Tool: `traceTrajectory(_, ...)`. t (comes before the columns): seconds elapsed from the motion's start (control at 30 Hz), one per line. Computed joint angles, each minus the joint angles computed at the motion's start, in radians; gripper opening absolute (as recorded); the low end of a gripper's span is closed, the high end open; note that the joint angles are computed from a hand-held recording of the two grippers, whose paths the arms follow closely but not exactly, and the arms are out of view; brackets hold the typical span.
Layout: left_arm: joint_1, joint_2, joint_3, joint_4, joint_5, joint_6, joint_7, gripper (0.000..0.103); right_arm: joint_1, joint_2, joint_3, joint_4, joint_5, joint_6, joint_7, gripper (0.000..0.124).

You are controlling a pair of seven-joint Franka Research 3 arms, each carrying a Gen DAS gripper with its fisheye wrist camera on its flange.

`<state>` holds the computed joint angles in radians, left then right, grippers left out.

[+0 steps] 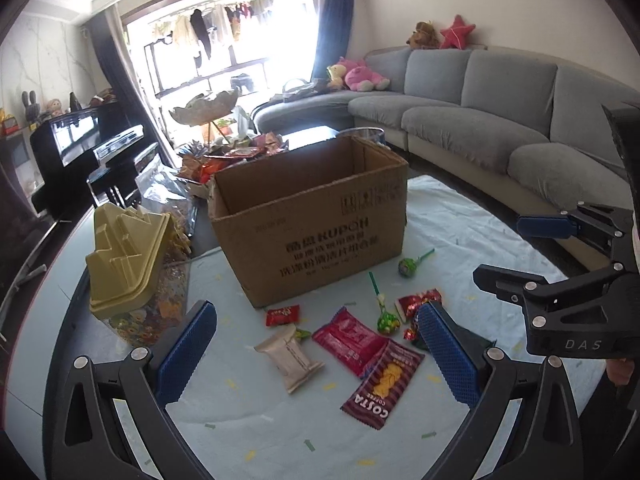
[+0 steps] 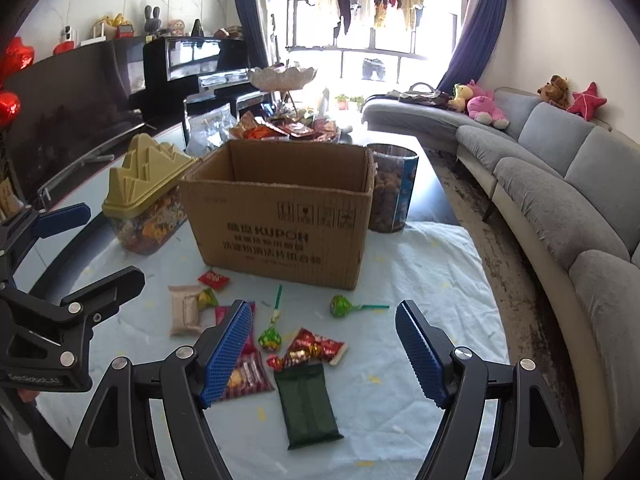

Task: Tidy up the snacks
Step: 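Move both grippers back over the remaining snacks on the table, then grasp the COSTA coffee pack with the left gripper while the right grasps the dark green pack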

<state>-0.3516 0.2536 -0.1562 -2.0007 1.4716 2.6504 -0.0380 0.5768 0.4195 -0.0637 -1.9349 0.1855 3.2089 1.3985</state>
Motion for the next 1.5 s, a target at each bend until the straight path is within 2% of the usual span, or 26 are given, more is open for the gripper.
traceTrajectory(0.13,-0.004,0.026,-0.002,-0.002,0.004,0.024,0.041,0.102,0.013,0.006,-0.017,-0.021,-0.02,-0.046,0.0,0.075)
traceTrajectory(0.3,0.006,0.082,0.005,0.016,-0.051,0.109,0.165,0.098,-0.023,0.022,0.018,-0.034,-0.05,-0.107,-0.009,0.075)
traceTrajectory(0.53,0.053,0.202,-0.013,0.054,-0.387,0.21,0.535,0.086,-0.027,0.082,0.016,0.014,-0.111,-0.199,0.005,0.075)
traceTrajectory(0.6,0.057,0.228,-0.014,0.064,-0.446,0.225,0.597,0.08,-0.029,0.1,0.017,0.036,-0.124,-0.224,0.015,0.075)
traceTrajectory(0.77,0.043,0.274,0.005,0.088,-0.553,0.251,0.703,0.076,-0.038,0.133,0.024,0.075,-0.147,-0.263,0.031,0.075)
traceTrajectory(0.9,0.006,0.299,0.047,0.109,-0.612,0.259,0.745,0.069,-0.06,0.151,0.046,0.1,-0.144,-0.28,0.026,0.075)
traceTrajectory(1.03,-0.001,0.318,0.058,0.117,-0.703,0.278,0.807,0.064,-0.077,0.174,0.062,0.135,-0.136,-0.301,0.02,0.075)
traceTrajectory(1.27,-0.056,0.336,0.117,0.132,-0.76,0.315,0.809,0.059,-0.104,0.195,0.098,0.167,-0.102,-0.324,-0.008,0.07)
traceTrajectory(1.43,-0.084,0.332,0.147,0.117,-0.784,0.345,0.781,0.051,-0.11,0.201,0.109,0.17,-0.085,-0.327,-0.015,0.059)
traceTrajectory(1.5,-0.098,0.323,0.162,0.105,-0.781,0.354,0.763,0.046,-0.113,0.196,0.114,0.161,-0.075,-0.318,-0.022,0.047)
